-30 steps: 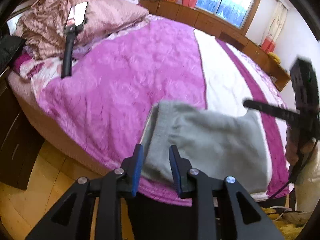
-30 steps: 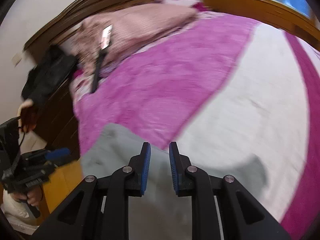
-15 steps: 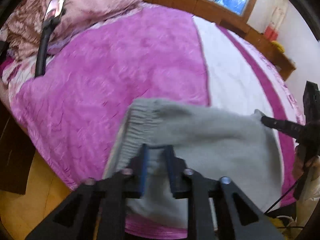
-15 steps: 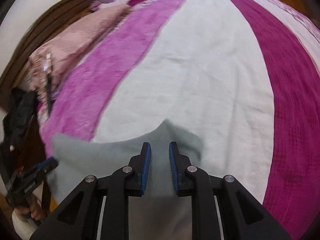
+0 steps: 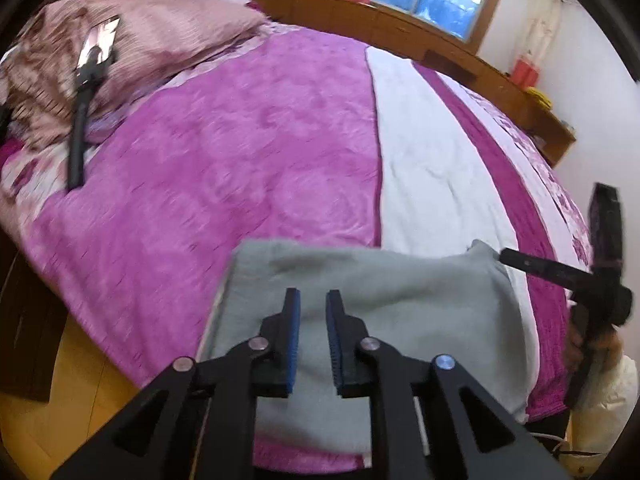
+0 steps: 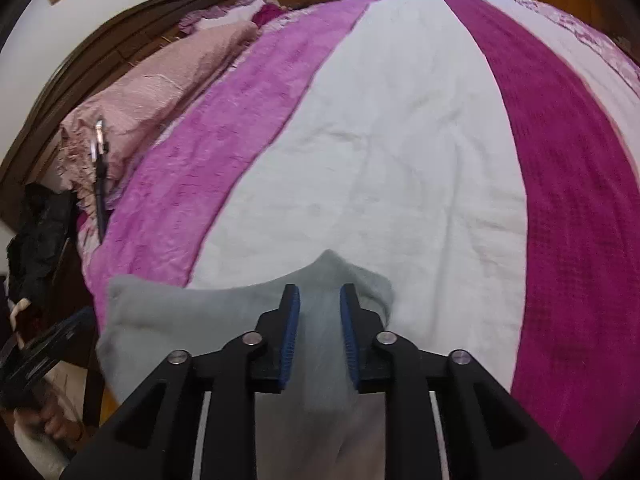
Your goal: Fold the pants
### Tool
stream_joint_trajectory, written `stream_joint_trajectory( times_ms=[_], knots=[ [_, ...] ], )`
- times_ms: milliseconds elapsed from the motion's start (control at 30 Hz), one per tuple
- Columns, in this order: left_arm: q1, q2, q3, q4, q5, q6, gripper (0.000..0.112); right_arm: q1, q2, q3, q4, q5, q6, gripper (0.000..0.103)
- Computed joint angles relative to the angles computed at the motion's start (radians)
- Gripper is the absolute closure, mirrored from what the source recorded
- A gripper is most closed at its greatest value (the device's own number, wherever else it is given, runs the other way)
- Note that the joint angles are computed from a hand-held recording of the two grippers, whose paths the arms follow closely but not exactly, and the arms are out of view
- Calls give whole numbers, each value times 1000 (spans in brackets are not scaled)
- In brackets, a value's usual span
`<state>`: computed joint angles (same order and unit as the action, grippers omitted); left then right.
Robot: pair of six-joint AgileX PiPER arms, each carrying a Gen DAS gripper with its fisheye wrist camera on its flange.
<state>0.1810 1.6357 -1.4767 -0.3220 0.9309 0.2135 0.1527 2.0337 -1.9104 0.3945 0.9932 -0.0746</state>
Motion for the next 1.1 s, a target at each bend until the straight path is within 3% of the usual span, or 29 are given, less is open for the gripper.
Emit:
stream_joint_trajectory(
  times_ms=[167, 300, 400, 500, 633, 767, 1100],
  knots=[
    [-49, 118, -57, 100, -22, -76, 98, 17, -95, 146, 17, -60, -15, 70],
    [-39, 152, -37, 95, -71, -58, 98, 27, -56, 167, -4, -60, 3, 66],
    [-31, 162, -39, 76, -81, -45, 98, 22, -34, 206, 20, -106, -18, 65],
    [-28, 172, -55, 72, -70, -49, 98, 17, -57, 271, 90, -169, -76, 52],
    [-31, 166, -70, 96, -48, -68, 98, 37, -75, 278, 43, -180, -31, 51],
    [-36, 117, -57, 157, -25, -110, 98, 21, -99, 260, 42, -117, 19, 51],
    [-22, -42, 81, 121, 2, -55, 95, -25, -262, 442, 132, -89, 23, 51]
  ],
)
